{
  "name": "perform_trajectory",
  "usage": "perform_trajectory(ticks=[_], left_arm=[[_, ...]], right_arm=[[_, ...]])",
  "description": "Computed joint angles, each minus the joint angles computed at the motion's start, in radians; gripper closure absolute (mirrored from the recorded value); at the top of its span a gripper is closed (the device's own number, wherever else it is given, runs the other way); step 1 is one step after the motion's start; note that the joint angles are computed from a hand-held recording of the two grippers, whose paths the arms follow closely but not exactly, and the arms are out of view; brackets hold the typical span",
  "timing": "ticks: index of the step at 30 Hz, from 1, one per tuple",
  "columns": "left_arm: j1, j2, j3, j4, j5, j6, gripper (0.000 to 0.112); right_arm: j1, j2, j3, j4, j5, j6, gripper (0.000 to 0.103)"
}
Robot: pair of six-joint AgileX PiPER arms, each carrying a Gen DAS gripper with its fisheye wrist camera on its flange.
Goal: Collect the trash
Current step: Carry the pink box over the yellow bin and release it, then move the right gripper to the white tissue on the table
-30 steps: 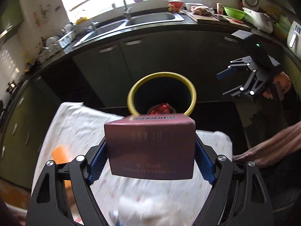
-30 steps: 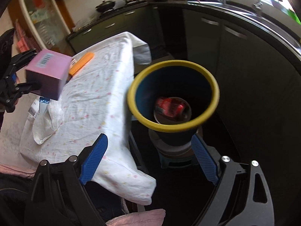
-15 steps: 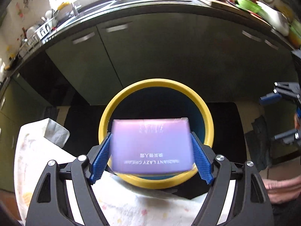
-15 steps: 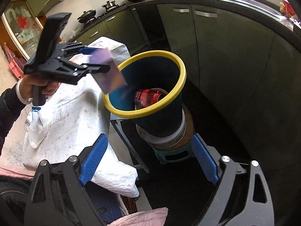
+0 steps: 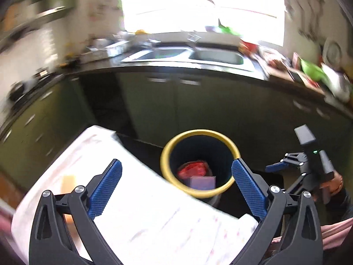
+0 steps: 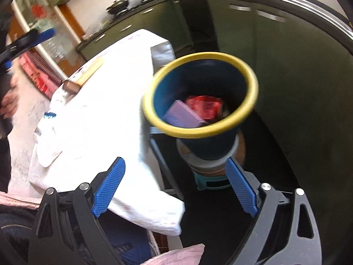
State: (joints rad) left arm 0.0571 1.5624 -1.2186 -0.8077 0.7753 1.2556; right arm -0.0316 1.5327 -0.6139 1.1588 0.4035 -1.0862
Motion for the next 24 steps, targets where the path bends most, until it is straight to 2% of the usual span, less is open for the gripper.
perform_trajectory(ticks=[4, 7, 10, 15, 18, 21, 24], left_arm=[[0.244, -0.166, 0.181, -0.093, 0.007, 0.140, 0.014], [0.467, -0.258, 0.318, -0.204, -0.007, 0.332, 0.014], [0.703, -0.244, 0.372, -0.296, 0.054, 0.510, 0.014], [1.012, -0.155, 0.436, -0.387, 0.134, 0.745, 0.014], [1.102, -0.096, 0.457, -0.395, 0.138, 0.807, 0.014], [1.156, -0.014, 0.428, -0.362, 0.162, 0.795, 0.014], [1.168, 0.020, 0.413, -0.353, 0.172, 0.786, 0.014]], right_arm=[[0.147, 0.047, -0.077, -0.073, -0.027, 0.115, 0.016], [0.269, 0.094, -0.165, -0.167, -0.035, 0.246, 0.016], [0.391, 0.152, -0.287, -0.311, -0.027, 0.410, 0.016], [0.566, 0.245, -0.503, -0.469, 0.036, 0.534, 0.016], [0.648, 0.306, -0.619, -0.542, 0.072, 0.554, 0.016], [0.720, 0.421, -0.792, -0.725, 0.132, 0.721, 0.016], [0.745, 0.498, -0.879, -0.802, 0.165, 0.793, 0.020]])
